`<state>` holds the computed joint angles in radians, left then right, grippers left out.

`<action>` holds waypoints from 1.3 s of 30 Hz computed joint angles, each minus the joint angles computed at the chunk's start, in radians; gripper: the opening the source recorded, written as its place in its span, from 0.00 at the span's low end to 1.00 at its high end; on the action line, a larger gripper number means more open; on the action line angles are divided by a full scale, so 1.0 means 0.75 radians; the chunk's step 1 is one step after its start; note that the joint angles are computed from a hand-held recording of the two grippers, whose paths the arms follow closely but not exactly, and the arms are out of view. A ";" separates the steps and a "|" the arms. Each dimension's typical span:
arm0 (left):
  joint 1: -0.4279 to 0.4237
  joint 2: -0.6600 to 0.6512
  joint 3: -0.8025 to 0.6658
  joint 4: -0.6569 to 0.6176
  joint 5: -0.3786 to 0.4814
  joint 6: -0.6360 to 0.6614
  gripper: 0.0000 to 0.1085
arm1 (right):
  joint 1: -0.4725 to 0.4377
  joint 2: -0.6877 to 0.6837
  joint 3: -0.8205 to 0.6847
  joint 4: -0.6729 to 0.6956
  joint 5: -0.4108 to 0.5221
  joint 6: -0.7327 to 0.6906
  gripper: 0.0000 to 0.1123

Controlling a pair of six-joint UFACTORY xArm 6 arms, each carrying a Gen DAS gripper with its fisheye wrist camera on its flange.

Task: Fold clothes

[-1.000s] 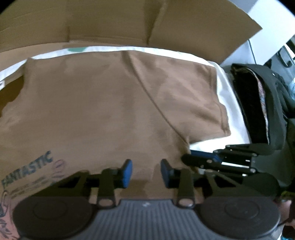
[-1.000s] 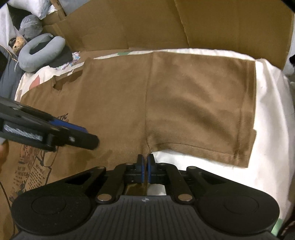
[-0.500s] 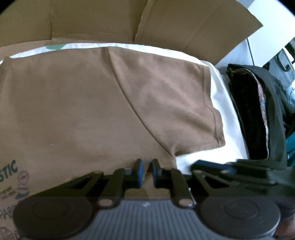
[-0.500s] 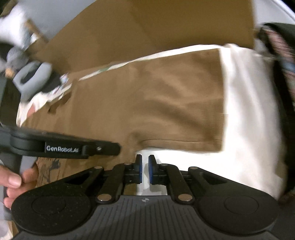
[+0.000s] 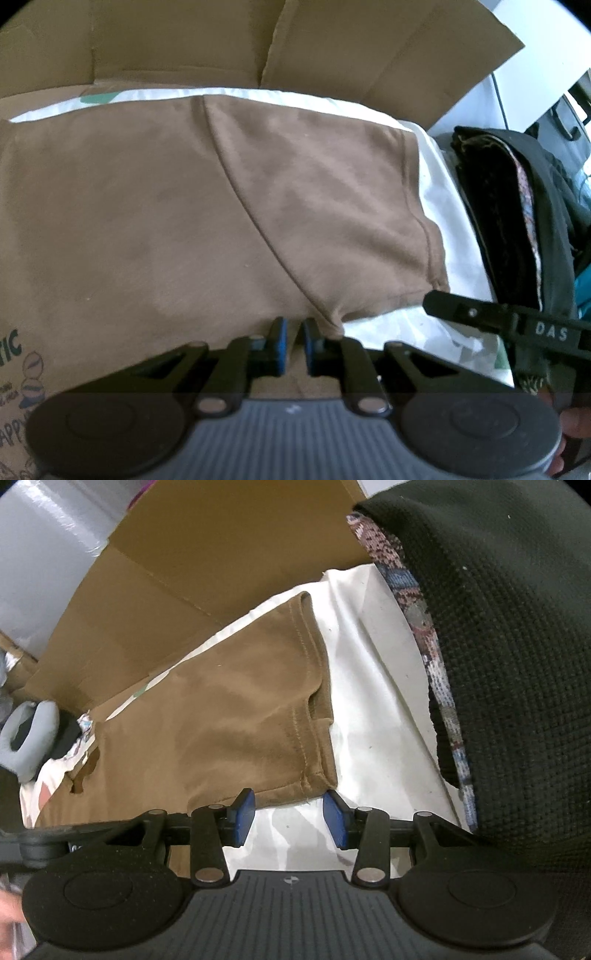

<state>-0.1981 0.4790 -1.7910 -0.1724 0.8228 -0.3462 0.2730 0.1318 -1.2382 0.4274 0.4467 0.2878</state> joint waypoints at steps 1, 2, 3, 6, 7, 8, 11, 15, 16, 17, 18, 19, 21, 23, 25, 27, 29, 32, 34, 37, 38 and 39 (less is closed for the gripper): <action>0.000 -0.001 0.002 0.001 -0.002 0.003 0.09 | 0.000 0.010 -0.011 -0.002 0.002 0.020 0.41; -0.001 -0.002 0.006 0.002 -0.006 0.007 0.09 | 0.000 0.020 -0.022 -0.005 0.005 0.040 0.41; -0.002 -0.003 0.011 0.004 -0.010 0.010 0.09 | 0.000 0.030 -0.033 -0.007 0.007 0.060 0.41; -0.007 -0.013 0.030 0.019 -0.030 0.010 0.09 | -0.005 0.055 -0.063 -0.025 0.016 0.129 0.40; -0.009 -0.017 0.038 0.025 -0.037 0.009 0.09 | -0.007 0.062 -0.071 -0.048 0.022 0.162 0.39; -0.009 -0.018 0.042 0.028 -0.041 0.009 0.09 | -0.009 0.069 -0.080 -0.070 0.028 0.195 0.36; -0.009 -0.021 0.047 0.030 -0.045 0.009 0.09 | -0.014 0.080 -0.094 -0.162 0.045 0.308 0.19; -0.006 -0.019 0.037 0.030 -0.036 0.010 0.07 | -0.016 0.070 -0.077 -0.204 0.030 0.359 0.05; -0.006 -0.020 0.036 0.031 -0.036 0.009 0.07 | -0.014 0.062 -0.070 -0.242 0.020 0.376 0.05; -0.006 -0.022 0.035 0.030 -0.039 0.011 0.07 | -0.012 0.054 -0.063 -0.285 0.007 0.397 0.04; -0.007 -0.024 0.037 0.030 -0.044 0.016 0.07 | -0.010 0.044 -0.057 -0.325 -0.006 0.420 0.04; -0.008 -0.026 0.038 0.029 -0.050 0.020 0.07 | -0.010 0.036 -0.052 -0.363 -0.018 0.442 0.04; -0.010 -0.028 0.038 0.021 -0.061 0.032 0.07 | -0.009 0.027 -0.056 -0.453 -0.029 0.491 0.03; -0.012 -0.024 0.032 0.002 -0.069 0.048 0.07 | -0.008 0.027 -0.069 -0.541 -0.032 0.535 0.03; -0.014 -0.022 0.030 -0.018 -0.079 0.069 0.07 | -0.007 0.035 -0.087 -0.591 -0.029 0.558 0.03; -0.015 -0.019 0.024 -0.037 -0.082 0.092 0.07 | -0.005 0.042 -0.100 -0.633 -0.035 0.572 0.03; -0.015 -0.007 0.008 -0.039 -0.068 0.106 0.07 | -0.004 0.050 -0.112 -0.655 -0.045 0.585 0.03; -0.013 0.017 -0.013 -0.040 -0.042 0.105 0.06 | -0.005 0.062 -0.125 -0.664 -0.035 0.583 0.03; -0.011 0.020 -0.004 -0.044 -0.046 0.096 0.05 | -0.011 0.080 -0.137 -0.623 0.039 0.565 0.03; -0.012 0.026 -0.013 -0.044 -0.045 0.088 0.03 | -0.017 0.094 -0.153 -0.595 0.105 0.548 0.04; -0.012 0.028 -0.016 -0.043 -0.044 0.088 0.03 | -0.018 0.094 -0.156 -0.595 0.111 0.544 0.09; -0.014 0.029 -0.018 -0.041 -0.045 0.090 0.02 | -0.019 0.093 -0.158 -0.594 0.118 0.540 0.10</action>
